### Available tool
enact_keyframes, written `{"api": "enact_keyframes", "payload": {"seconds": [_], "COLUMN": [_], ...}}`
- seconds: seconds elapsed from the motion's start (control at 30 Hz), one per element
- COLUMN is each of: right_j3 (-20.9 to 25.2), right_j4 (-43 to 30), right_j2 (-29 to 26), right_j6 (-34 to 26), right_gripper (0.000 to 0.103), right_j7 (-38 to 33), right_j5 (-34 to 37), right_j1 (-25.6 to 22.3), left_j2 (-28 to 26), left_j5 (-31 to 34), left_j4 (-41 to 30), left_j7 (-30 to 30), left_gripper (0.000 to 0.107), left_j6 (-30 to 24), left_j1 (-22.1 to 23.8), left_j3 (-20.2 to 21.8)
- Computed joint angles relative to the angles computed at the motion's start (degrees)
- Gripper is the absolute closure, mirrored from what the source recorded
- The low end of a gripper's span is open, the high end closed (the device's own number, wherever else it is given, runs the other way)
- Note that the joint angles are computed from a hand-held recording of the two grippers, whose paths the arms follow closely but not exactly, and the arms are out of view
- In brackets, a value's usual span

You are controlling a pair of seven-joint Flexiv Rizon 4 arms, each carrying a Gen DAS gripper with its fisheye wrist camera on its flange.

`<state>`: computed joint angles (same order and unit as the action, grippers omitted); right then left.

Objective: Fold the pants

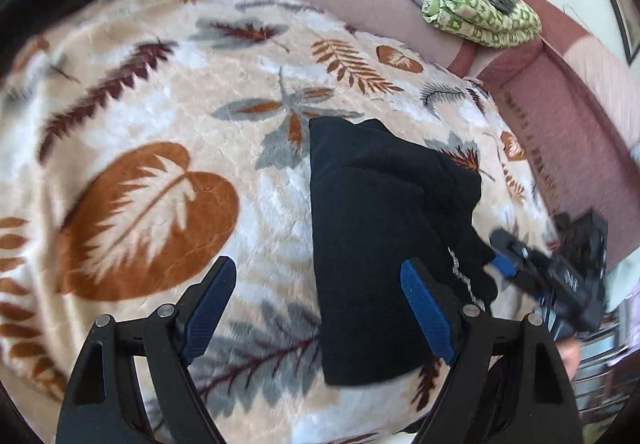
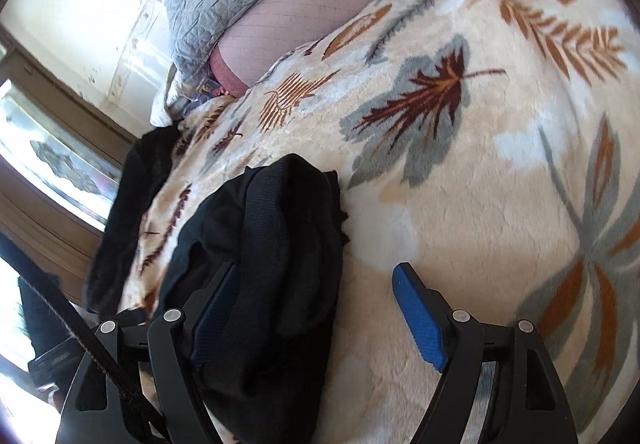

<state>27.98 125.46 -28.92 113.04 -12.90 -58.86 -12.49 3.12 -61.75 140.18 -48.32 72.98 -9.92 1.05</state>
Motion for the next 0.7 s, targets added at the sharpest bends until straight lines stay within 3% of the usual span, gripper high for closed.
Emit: {"api": "enact_keyframes", "payload": {"seconds": [0.13, 0.27, 0.5, 0.53, 0.6, 0.63, 0.7], "right_j3": [0.32, -1.52, -5.47, -6.16, -7.66, -8.53, -10.03], "right_j4": [-0.61, -2.47, -10.19, -10.66, -10.58, -10.69, -11.07], "right_j2": [-2.88, -4.04, -8.63, -8.76, -8.03, -7.57, -7.56], "right_j6": [5.65, 7.17, 9.52, 9.8, 9.57, 9.05, 10.22], "right_gripper": [0.02, 0.02, 0.02, 0.021, 0.033, 0.05, 0.058], "right_j7": [3.86, 6.43, 14.59, 15.23, 16.02, 17.52, 19.85], "right_j5": [-6.99, -11.93, -21.46, -21.69, -21.5, -22.32, -23.86], "right_j1": [-2.33, -0.72, 3.29, 3.99, 5.36, 5.98, 6.63], "left_j2": [-3.35, -5.67, -8.77, -8.76, -7.97, -7.22, -5.97], "left_j5": [-5.77, -9.05, -6.97, -6.13, -5.2, -5.14, -7.3], "left_j4": [-3.17, -5.15, -7.55, -7.37, -6.49, -5.66, -4.67], "left_j7": [3.76, 6.17, 6.64, 6.22, 7.04, 7.78, 9.94], "left_gripper": [0.023, 0.023, 0.015, 0.017, 0.043, 0.049, 0.056], "left_j6": [-7.83, -12.75, -9.84, -8.31, -5.65, -3.13, -1.74], "left_j1": [1.32, 2.47, 2.21, 1.85, 0.89, 0.01, -0.88], "left_j3": [-0.13, -1.16, -3.08, -3.31, -3.82, -4.2, -4.36]}}
